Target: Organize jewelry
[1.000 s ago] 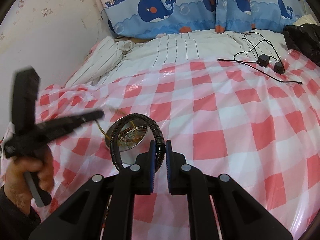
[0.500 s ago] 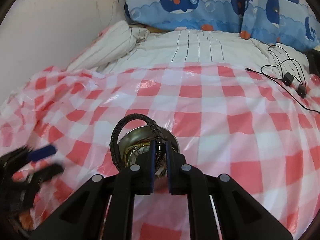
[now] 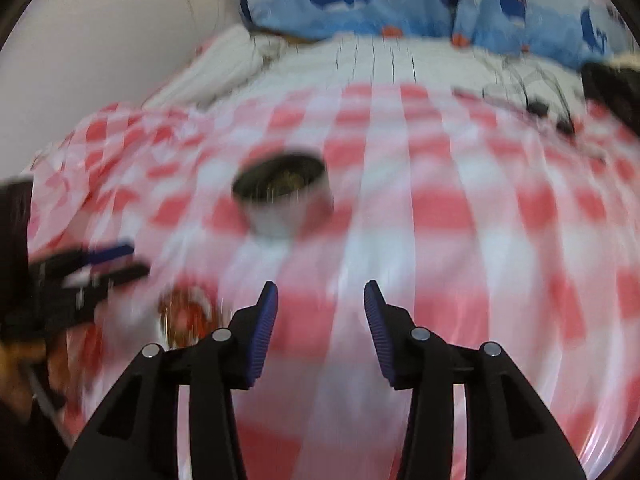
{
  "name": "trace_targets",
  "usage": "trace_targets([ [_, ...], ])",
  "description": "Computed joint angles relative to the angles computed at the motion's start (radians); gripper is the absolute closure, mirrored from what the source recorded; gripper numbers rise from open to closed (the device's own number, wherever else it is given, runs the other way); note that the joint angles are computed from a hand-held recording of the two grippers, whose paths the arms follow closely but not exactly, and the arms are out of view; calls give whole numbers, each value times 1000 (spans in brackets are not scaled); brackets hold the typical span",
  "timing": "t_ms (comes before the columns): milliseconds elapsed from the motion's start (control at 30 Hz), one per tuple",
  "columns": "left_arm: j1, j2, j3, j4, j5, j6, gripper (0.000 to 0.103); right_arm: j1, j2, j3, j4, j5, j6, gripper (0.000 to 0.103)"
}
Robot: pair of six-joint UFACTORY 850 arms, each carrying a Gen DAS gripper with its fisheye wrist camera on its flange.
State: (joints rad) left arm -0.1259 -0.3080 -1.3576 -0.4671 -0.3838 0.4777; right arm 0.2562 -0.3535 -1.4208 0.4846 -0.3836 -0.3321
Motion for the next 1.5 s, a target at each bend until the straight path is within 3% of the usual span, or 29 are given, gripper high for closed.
trace_targets([
  [100, -10, 15, 18, 36, -4, 18, 50, 3, 6, -4, 97, 6, -106, 57],
  [200, -14, 28, 34, 167, 7, -83, 50, 2, -17, -23, 259, -112, -288, 57],
  [367, 8, 47, 50, 230, 19, -148, 50, 67, -40, -39, 221, -193, -393, 58],
  [467, 18, 51, 51, 219, 19, -139, 50, 92, -52, -41, 178, -185, -372, 58],
  [600, 15, 63, 66, 75, 26, 53, 50, 118, -78, -57, 29, -184, -264, 65],
  [667, 0, 60, 67, 88, 27, 76, 50, 119, -79, -54, -16, -186, -233, 83],
  [767, -20, 48, 59, 89, 19, 118, 49, 101, -64, -40, 20, -183, -263, 95],
  [900, -54, 36, 57, 127, 34, 158, 43, 73, -43, -28, 42, -154, -248, 95],
  [1033, -81, 8, 37, 230, 29, 100, 41, 54, -30, -23, -8, -122, -184, 95],
  [1100, -88, -12, 19, 279, 19, 43, 42, 52, -27, -23, -51, -107, -141, 95],
  [1167, -81, -29, 0, 232, -4, 62, 42, 56, -26, -25, -158, -83, -42, 95],
  [1233, -74, -49, -26, 207, -49, 63, 64, 57, -29, -29, -258, -73, 52, 95],
  [1300, -71, -56, -35, 212, -60, 55, 78, 53, -38, -38, -312, -85, 113, 95],
  [1400, -44, -51, -42, 62, -75, 149, 91, 38, -43, -42, -258, -97, 85, 92],
  [1467, -24, -44, -41, -58, -82, 227, 93, 22, -39, -39, -117, -102, -29, 65],
  [1500, -17, -43, -42, -100, -88, 252, 95, 20, -38, -38, -78, -103, -63, 60],
])
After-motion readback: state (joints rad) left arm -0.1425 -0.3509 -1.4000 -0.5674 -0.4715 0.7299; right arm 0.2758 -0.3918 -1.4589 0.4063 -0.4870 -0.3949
